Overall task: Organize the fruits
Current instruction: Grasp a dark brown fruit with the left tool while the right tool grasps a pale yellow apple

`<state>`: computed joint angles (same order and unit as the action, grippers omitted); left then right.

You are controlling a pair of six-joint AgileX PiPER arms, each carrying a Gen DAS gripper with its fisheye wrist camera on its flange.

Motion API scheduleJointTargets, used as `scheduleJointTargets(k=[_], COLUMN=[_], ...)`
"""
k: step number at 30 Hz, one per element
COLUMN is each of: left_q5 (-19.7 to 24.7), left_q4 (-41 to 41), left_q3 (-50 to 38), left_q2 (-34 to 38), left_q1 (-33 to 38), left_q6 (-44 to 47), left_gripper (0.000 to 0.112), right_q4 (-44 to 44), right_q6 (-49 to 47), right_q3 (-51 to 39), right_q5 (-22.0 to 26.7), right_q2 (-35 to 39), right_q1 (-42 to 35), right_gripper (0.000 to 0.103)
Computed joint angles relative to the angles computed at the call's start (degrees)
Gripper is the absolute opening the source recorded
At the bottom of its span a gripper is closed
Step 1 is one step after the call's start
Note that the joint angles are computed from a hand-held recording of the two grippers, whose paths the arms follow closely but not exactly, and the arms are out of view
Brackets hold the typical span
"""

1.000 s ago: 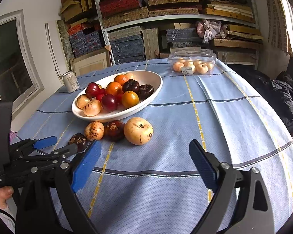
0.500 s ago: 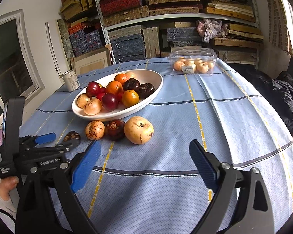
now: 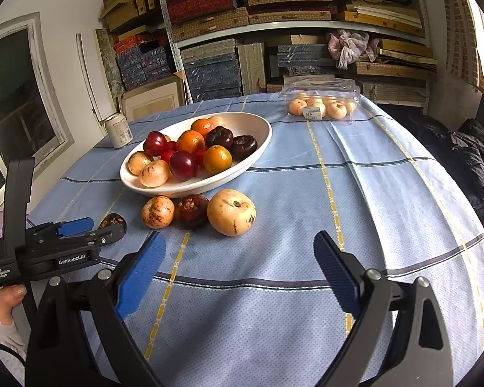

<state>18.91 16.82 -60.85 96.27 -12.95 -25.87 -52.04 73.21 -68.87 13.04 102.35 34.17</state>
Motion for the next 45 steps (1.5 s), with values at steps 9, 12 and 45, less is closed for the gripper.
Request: scheduleJointTargets(k=[9,12,45], left_q5=[0.02,-0.61,-0.9], left_q4=[-3.79,-4.91,-2.8], left_q3=[-0.57,-0.08,0.43], left_q2=[0.6,0.2,-1.56], left_q1=[-0.67,-0.41,-0.29], left_q6=[5.26,6.32,3.94], left_gripper=[0.048,0.047,0.048], right_q4=[0.9,1.1,55.96], right_q6=[-1.36,-2.12,-56.71], right_q3=[-0.53,-0.6,-26.0], right_q5=[0.07,-0.02,11.82], right_q2=[0.78,0.99,18.16], right_q1=[0.39,0.45,-5.97], right_gripper=[0.091,0.091,0.049])
